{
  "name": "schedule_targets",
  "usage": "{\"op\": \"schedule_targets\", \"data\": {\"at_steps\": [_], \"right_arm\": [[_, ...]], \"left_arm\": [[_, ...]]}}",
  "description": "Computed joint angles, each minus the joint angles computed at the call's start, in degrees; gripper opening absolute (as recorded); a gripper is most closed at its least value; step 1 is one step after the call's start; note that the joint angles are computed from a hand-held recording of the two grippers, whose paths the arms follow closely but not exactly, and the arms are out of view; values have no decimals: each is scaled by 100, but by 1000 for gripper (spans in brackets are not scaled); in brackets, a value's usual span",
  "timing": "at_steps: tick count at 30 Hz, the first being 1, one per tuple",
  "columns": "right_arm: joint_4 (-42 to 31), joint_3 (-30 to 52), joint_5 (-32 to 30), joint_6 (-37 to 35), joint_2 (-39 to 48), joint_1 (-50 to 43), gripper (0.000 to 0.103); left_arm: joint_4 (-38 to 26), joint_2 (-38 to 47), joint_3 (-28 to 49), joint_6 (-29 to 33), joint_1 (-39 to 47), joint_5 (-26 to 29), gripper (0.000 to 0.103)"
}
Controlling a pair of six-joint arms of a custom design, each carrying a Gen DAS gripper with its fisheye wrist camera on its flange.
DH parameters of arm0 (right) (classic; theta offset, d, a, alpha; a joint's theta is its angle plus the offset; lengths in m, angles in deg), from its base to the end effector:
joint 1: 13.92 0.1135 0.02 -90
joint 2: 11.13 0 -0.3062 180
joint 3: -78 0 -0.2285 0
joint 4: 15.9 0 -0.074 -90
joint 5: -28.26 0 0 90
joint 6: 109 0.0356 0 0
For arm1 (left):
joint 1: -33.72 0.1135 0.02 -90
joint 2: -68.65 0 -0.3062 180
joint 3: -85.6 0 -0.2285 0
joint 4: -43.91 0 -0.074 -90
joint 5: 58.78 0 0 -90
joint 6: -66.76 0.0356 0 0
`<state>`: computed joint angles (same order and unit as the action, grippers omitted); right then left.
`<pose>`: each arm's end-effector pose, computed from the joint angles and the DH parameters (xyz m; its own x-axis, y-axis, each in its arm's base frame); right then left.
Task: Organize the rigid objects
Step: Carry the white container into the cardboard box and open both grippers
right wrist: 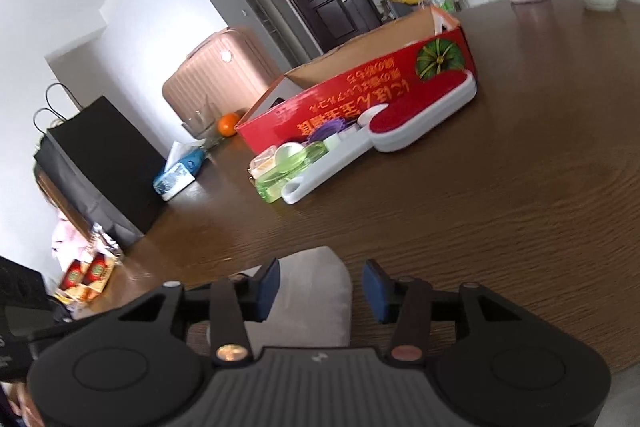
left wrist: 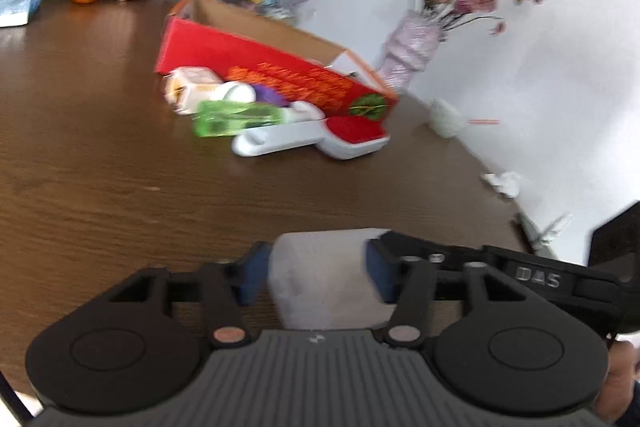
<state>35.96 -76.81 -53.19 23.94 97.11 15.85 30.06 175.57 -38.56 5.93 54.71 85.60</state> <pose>0.2083 0.1130 0.1209 -0.5884 0.4395 -0.6787 0.0276 0.8498 0.5264 0.2837 0.0779 0.1429 -0.6834 0.0419 -0.7289 0.5108 0.7407 -0.4364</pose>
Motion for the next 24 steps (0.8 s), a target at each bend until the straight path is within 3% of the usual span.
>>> {"op": "schedule_targets", "data": {"at_steps": [2,8,15,19,24], "right_arm": [[79,2,-134,79,14,-26,29],[-203,42,79,-30,-302,93,25],[-945,454,246,-489,-994,-55,24],[-1566,1095,162,-922,-1304,-485,24],[-2325,2381,29,-1562,-1174,-1033,24]], "left_arm": [[381,-121,-205,-52,-25,-45,39],[448,-315,-276,-116,80,186,32],[1359,-572,-92,-1077,-373,146,32],[1796,-419,523,-1704,-829,2,32],[1941,158,1839,-2371,-1222,-69,32]]}}
